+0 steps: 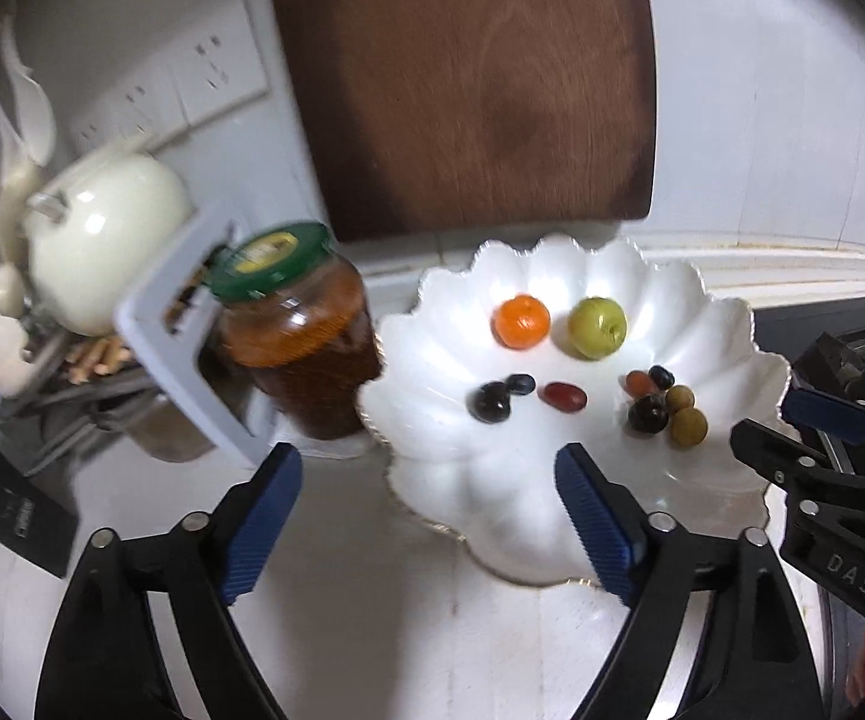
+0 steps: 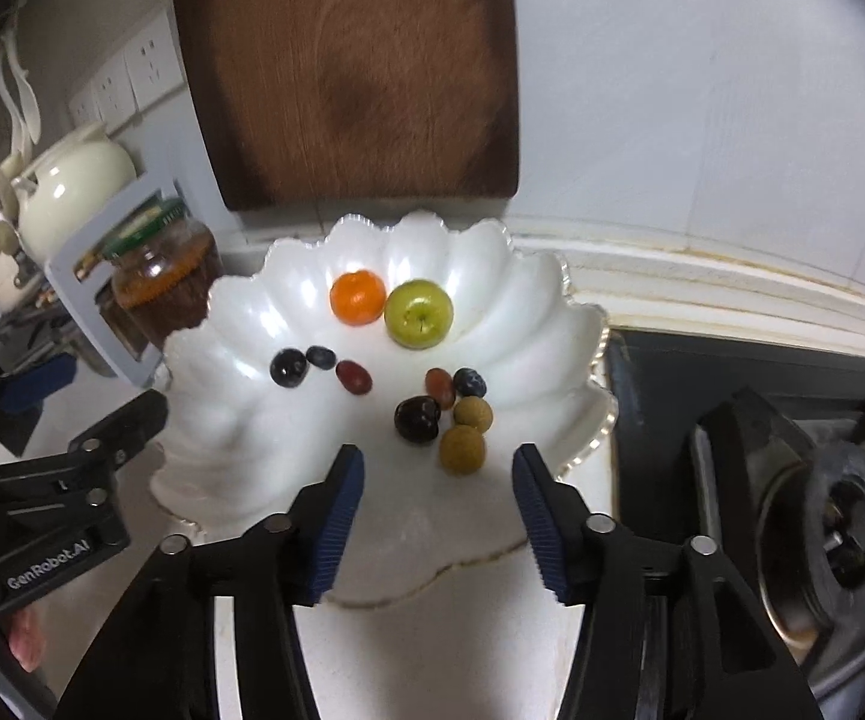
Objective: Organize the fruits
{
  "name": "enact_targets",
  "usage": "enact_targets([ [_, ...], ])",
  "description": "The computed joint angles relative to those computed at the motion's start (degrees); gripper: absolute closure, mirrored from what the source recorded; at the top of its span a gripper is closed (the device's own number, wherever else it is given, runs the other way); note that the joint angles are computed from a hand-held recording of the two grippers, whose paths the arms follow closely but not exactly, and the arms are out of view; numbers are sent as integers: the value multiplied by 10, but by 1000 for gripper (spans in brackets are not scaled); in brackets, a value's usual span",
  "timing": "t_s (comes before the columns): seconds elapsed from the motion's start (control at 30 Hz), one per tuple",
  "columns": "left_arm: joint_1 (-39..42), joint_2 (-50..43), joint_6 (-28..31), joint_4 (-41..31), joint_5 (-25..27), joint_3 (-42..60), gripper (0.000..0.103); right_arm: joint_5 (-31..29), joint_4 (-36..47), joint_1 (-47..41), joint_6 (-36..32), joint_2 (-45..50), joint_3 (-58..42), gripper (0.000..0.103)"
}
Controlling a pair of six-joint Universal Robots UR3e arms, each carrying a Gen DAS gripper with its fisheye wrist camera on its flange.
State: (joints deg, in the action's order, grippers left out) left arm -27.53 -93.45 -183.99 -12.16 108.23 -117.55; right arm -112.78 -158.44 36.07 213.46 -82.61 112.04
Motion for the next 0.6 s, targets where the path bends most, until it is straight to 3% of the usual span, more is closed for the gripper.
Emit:
enact_targets([
  [0.13, -12, 48, 3, 31, 16, -43, 6, -84, 23, 65, 44, -21, -5, 38],
  [0.27, -26, 111, -11, 31, 21, -77, 3, -165, 72, 131, 92, -32, -29, 23],
  [0.37, -43, 159, -27, 18, 34, -97, 0, -210, 109, 172, 119, -46, -44, 23],
  [0.6, -149, 250, -99, -35, 135, -123, 0, -317, 253, 276, 233, -83, -73, 22],
])
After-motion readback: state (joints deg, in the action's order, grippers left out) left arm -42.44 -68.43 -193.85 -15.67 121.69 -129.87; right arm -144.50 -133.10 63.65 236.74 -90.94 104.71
